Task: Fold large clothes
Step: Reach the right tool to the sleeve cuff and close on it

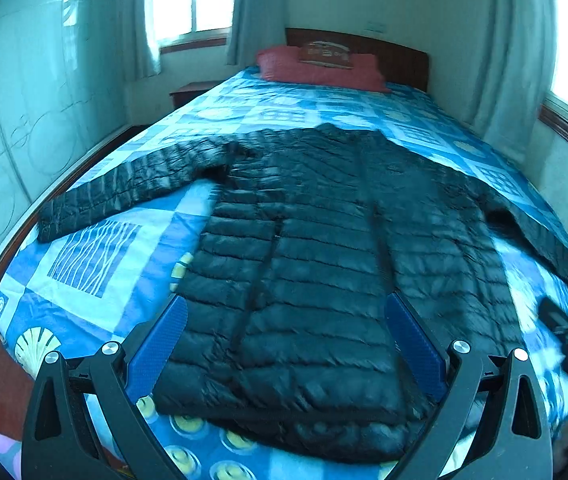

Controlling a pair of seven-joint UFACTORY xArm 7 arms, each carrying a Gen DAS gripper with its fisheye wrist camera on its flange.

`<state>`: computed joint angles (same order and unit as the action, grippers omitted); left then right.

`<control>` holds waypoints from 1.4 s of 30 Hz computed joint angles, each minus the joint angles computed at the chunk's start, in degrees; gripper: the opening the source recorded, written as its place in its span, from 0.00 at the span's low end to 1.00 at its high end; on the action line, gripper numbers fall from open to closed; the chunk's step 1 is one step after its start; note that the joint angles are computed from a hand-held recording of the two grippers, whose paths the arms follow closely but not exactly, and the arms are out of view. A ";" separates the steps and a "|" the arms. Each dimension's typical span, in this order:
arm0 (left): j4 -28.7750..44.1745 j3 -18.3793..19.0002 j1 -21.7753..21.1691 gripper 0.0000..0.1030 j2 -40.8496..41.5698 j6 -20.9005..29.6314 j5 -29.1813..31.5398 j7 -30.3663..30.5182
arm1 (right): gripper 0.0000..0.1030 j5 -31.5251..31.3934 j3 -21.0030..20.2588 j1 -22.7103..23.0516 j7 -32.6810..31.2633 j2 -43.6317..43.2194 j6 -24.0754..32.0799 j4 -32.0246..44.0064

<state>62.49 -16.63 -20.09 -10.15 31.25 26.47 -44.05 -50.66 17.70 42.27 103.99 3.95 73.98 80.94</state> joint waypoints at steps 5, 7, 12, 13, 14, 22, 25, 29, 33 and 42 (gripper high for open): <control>4.16 2.93 3.69 0.95 6.59 1.47 6.67 -7.82 | 0.98 3.07 -2.39 -6.83 9.38 -13.38 -9.88 -17.48; 6.06 5.36 4.61 0.95 9.83 1.79 8.22 -10.32 | 0.82 3.33 -3.48 -9.69 13.39 -19.46 -14.10 -25.07; 10.93 11.22 5.67 0.95 17.43 3.30 7.86 -11.66 | 0.67 4.20 -6.96 -16.88 20.52 -34.36 -21.54 -42.65; 12.01 12.34 6.03 0.95 19.02 3.40 7.32 -11.70 | 0.67 4.18 -7.16 -18.12 21.44 -36.37 -22.53 -44.83; 12.87 13.31 6.34 0.95 20.27 3.38 6.65 -11.67 | 0.67 3.47 -8.08 -20.14 23.91 -40.64 -24.37 -49.34; 15.35 18.55 7.02 0.95 25.30 3.15 8.39 -17.17 | 0.66 -4.84 -12.43 -37.91 32.70 -56.02 -39.68 -67.14; 14.04 18.51 8.12 0.95 25.39 2.05 4.54 -17.64 | 0.66 -7.75 -12.32 -44.91 34.14 -55.33 -45.12 -68.79; 11.95 19.83 7.42 0.95 24.69 -0.87 7.52 -20.85 | 0.70 -12.70 -8.02 -54.87 37.84 -54.13 -50.87 -69.07; 11.09 19.97 7.04 0.95 24.45 -0.91 9.57 -22.47 | 0.78 -16.18 -2.36 -63.87 43.62 -55.59 -55.93 -69.76; 13.06 19.90 6.32 0.95 25.95 1.74 11.21 -22.95 | 0.13 -8.22 -0.03 -68.56 31.60 -52.45 -54.33 -66.55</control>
